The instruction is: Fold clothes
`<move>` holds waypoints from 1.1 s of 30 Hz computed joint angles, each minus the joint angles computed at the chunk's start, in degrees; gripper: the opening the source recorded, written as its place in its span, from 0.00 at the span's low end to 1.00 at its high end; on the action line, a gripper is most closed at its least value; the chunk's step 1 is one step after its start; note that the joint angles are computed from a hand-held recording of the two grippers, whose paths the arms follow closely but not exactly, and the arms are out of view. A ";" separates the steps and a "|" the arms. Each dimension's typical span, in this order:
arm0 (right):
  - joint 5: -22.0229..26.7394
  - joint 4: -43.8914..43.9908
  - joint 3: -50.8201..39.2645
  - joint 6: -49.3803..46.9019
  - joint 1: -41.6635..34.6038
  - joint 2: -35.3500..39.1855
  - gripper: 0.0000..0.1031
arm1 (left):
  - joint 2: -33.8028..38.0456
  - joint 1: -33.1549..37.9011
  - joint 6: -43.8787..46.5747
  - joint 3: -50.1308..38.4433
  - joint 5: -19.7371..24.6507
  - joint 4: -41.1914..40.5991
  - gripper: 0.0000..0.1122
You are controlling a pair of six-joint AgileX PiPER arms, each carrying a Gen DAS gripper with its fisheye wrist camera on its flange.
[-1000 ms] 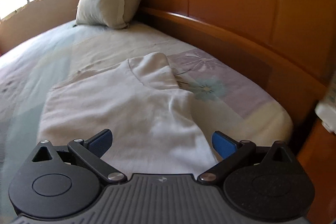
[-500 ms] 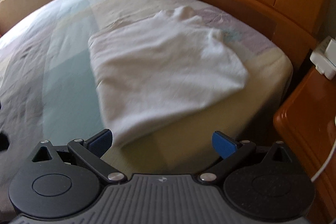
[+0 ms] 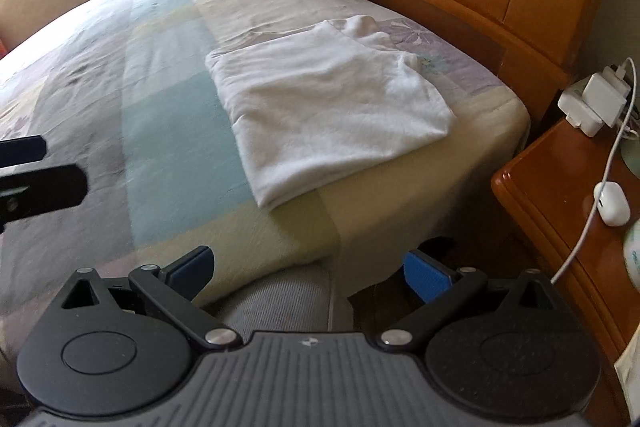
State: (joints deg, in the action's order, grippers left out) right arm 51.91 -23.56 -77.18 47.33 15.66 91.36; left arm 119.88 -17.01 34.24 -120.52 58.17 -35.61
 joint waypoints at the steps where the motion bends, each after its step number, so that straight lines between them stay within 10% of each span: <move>1: 0.34 -0.27 0.27 0.25 0.58 -0.50 1.00 | -1.07 -0.13 0.27 1.71 -0.93 -0.10 0.91; 33: 5.60 -10.04 8.69 10.34 15.05 -10.37 1.00 | -17.89 -1.15 0.38 26.47 -9.90 1.48 0.91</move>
